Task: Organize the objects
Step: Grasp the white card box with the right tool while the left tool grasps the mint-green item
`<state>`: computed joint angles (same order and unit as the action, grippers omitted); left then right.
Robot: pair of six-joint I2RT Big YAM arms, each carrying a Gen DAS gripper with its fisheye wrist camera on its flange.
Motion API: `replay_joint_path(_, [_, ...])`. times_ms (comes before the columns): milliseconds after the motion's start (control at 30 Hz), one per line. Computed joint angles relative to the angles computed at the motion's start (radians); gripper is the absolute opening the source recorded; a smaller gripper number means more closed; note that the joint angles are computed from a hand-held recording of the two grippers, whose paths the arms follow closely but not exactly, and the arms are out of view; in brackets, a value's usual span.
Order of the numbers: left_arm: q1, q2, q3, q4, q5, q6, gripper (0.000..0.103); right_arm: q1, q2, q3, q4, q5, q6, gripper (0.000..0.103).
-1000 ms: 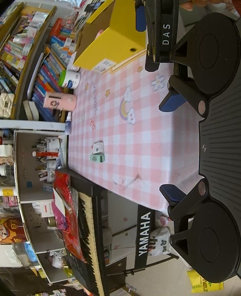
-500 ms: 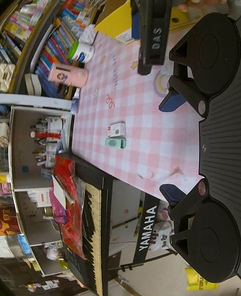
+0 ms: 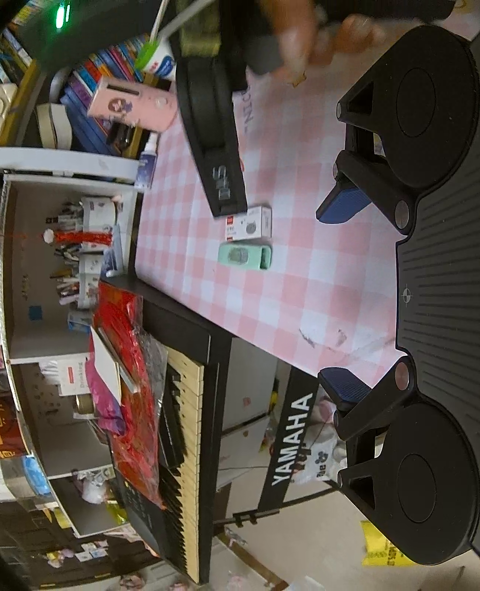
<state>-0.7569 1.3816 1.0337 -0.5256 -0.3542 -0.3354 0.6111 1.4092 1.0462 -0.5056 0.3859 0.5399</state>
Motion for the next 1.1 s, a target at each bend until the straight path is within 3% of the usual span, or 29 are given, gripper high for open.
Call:
replay_joint_path(300, [0.015,0.021,0.020,-0.038,-0.035,-0.025,0.087,-0.061,0.175,0.130,-0.047,-0.134,0.007,0.045])
replay_joint_path(500, [0.026,0.040,0.036,-0.038,-0.021,-0.008,0.087,-0.058,0.216,0.160,-0.047,-0.121,-0.051,0.039])
replay_joint_path(533, [0.029,0.047,0.042,-0.033,-0.014,0.000,0.087,-0.059,0.220,0.161,-0.041,-0.114,-0.072,0.032])
replay_joint_path(600, [0.030,0.065,0.057,-0.021,0.001,0.016,0.087,-0.068,0.219,0.161,-0.041,-0.125,-0.091,0.028])
replay_joint_path(867, [0.037,0.197,0.175,0.027,0.059,0.065,0.080,-0.132,0.021,0.035,-0.037,-0.112,0.056,0.028])
replay_joint_path(1100, [0.049,0.356,0.344,-0.029,0.091,-0.026,0.057,-0.140,-0.125,-0.050,-0.072,-0.108,0.120,0.028])
